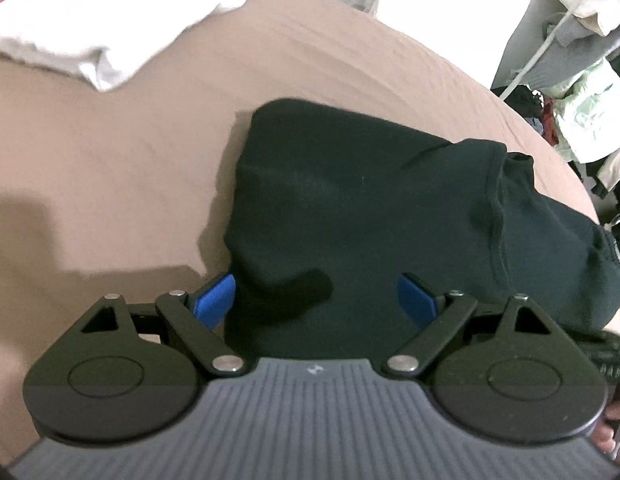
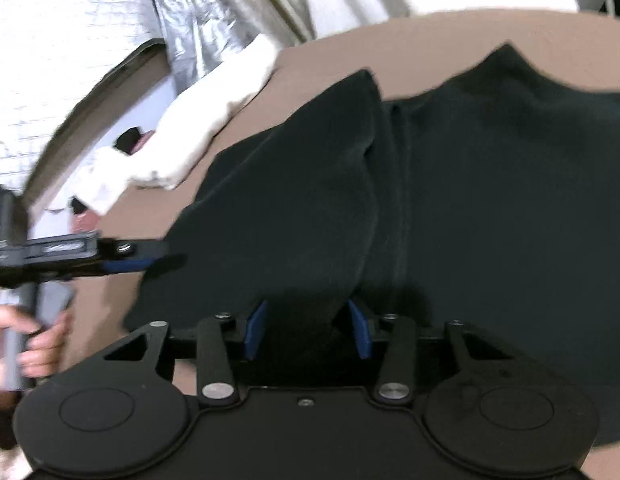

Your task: Fold clothes

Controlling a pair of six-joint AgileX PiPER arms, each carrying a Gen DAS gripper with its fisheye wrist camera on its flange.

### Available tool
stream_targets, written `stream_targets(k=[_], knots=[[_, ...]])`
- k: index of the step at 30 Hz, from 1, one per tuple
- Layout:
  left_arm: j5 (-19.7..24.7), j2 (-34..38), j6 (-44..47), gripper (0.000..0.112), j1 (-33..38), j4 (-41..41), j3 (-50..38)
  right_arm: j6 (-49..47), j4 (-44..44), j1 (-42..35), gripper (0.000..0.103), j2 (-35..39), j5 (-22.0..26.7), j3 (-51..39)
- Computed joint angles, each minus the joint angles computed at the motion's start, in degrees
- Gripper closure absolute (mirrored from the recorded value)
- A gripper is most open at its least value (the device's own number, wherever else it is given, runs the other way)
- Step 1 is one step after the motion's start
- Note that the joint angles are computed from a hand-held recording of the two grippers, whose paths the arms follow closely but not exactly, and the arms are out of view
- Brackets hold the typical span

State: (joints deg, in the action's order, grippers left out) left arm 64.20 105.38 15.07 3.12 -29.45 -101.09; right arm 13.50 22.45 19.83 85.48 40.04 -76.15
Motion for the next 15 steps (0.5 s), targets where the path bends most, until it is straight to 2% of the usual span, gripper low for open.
stream_targets(k=[1,3,7,8,9,10,11,13,15], knots=[[0.03,0.75,-0.66,0.024,-0.15,0.21,-0.66,-0.57,1.20,-0.47,0.056,-0.12,0.59,0.28],[-0.93,1.32,-1.32,0.024,-0.48,1.05,-0.62,3.58,-1.96,0.35,0.061,-1.75,-1.21,2.20],[-0.42,2.48,-2.05,0.024,-0.86,2.43,-0.79,5.75,-4.37,1.49,0.060,-2.43,-0.72,2.09],[0.43,3.04,-2.90,0.024,-1.06,3.23,-1.35,5.18,-3.93,1.41,0.058,-2.61,-0.58,2.19],[2.01,3.95,-4.71,0.024,-1.43,4.83,-2.57,3.60,-1.20,0.71,0.061,-2.27,-0.88,1.85],[3.08,4.54,-6.31,0.024,-1.74,6.50,-3.36,0.29,3.82,-0.70,0.068,-2.96,-2.04,3.19],[3.53,4.74,-7.44,0.025,-1.93,7.90,-3.60,-3.24,9.08,-2.11,0.094,-3.61,-2.97,4.51],[3.54,4.53,-8.49,0.025,-1.68,9.47,-3.46,-6.59,14.75,-3.60,0.096,-5.86,-5.16,7.31],[3.48,3.89,-9.80,0.025,-1.40,11.23,-3.44,-4.89,13.66,-3.13,0.096,-8.57,-6.63,9.03]])
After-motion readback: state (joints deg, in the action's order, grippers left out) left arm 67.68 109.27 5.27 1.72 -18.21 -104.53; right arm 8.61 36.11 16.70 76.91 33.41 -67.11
